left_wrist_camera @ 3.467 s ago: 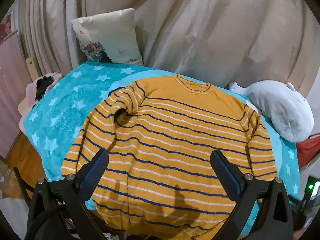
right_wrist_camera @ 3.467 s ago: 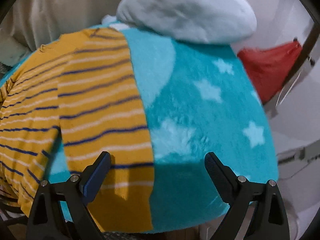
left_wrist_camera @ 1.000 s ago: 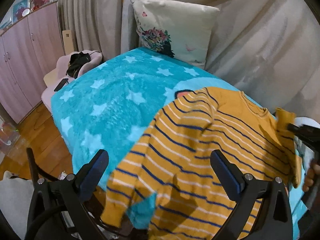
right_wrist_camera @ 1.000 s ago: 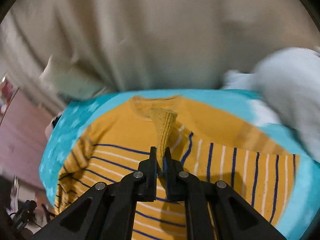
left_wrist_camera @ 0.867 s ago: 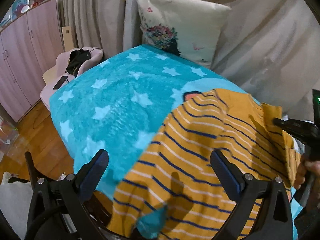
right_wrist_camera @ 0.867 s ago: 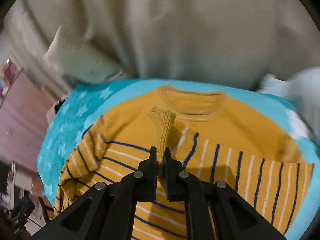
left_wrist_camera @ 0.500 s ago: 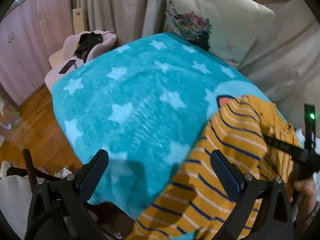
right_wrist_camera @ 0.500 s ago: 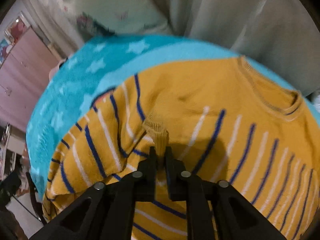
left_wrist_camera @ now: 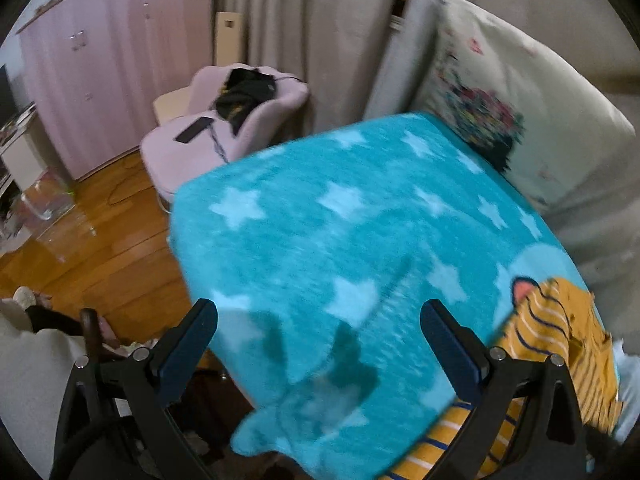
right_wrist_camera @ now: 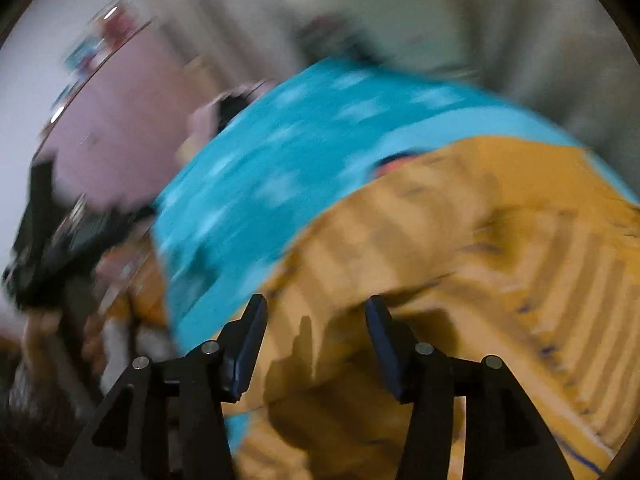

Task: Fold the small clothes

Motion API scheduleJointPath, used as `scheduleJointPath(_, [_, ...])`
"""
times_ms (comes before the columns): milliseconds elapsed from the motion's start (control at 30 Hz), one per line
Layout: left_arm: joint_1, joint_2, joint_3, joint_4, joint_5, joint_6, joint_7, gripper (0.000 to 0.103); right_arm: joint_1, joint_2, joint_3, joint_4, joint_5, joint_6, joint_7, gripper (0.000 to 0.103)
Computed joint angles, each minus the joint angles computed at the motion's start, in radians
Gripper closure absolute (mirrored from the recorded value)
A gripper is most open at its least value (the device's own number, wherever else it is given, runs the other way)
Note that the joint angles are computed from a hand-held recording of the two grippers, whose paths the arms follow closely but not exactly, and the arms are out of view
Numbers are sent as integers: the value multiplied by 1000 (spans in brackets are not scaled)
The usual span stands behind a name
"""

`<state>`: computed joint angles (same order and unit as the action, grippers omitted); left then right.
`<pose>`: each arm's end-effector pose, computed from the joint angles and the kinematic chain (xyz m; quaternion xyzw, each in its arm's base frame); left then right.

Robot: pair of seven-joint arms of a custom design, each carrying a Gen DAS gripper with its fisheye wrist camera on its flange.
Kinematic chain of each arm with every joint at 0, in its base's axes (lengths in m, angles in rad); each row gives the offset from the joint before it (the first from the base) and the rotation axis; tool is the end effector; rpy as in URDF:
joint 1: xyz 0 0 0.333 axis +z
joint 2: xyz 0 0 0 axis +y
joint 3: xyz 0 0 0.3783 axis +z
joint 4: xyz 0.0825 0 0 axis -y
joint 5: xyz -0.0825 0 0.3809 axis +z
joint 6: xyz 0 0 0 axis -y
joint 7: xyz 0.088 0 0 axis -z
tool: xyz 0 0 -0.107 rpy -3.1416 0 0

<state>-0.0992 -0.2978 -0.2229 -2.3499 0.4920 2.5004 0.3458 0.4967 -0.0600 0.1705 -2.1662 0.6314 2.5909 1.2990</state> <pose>0.4424 -0.1612 0.5528 -0.8360 0.4603 -0.2034 0.2189 0.4421 0.3363 0.5350 -0.8109 0.4933 0.0532 0.3104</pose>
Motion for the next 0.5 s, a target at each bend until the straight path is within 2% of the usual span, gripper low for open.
scheduleJointPath(67, [10, -19, 4, -16, 10, -2, -10, 2, 20, 46, 16, 39, 5, -67, -23, 48])
scheduleJointPath(133, [17, -38, 11, -35, 8, -1, -11, 2, 34, 83, 30, 65, -46, -100, 17, 48])
scheduleJointPath(200, [22, -49, 16, -51, 3, 1, -11, 2, 58, 125, 45, 89, -133, -101, 81, 48])
scheduleJointPath(300, [21, -64, 21, -76, -18, -4, -3, 2, 85, 147, 58, 97, -175, -74, 107, 47])
scheduleJointPath(333, [17, -70, 24, -84, -32, -2, 0, 2, 96, 149, 63, 95, -201, -58, 108, 51])
scheduleJointPath(367, [13, -80, 24, -90, -48, -4, -2, 2, 100, 145, 64, 93, -210, -54, 100, 79])
scheduleJointPath(400, [13, -91, 21, -96, -56, -3, -9, 2, 99, 144, 68, 100, -193, -68, 65, 96])
scheduleJointPath(500, [18, -130, -12, -94, -41, -31, -42, 2, 81, 98, 61, 81, -83, -34, -13, 99])
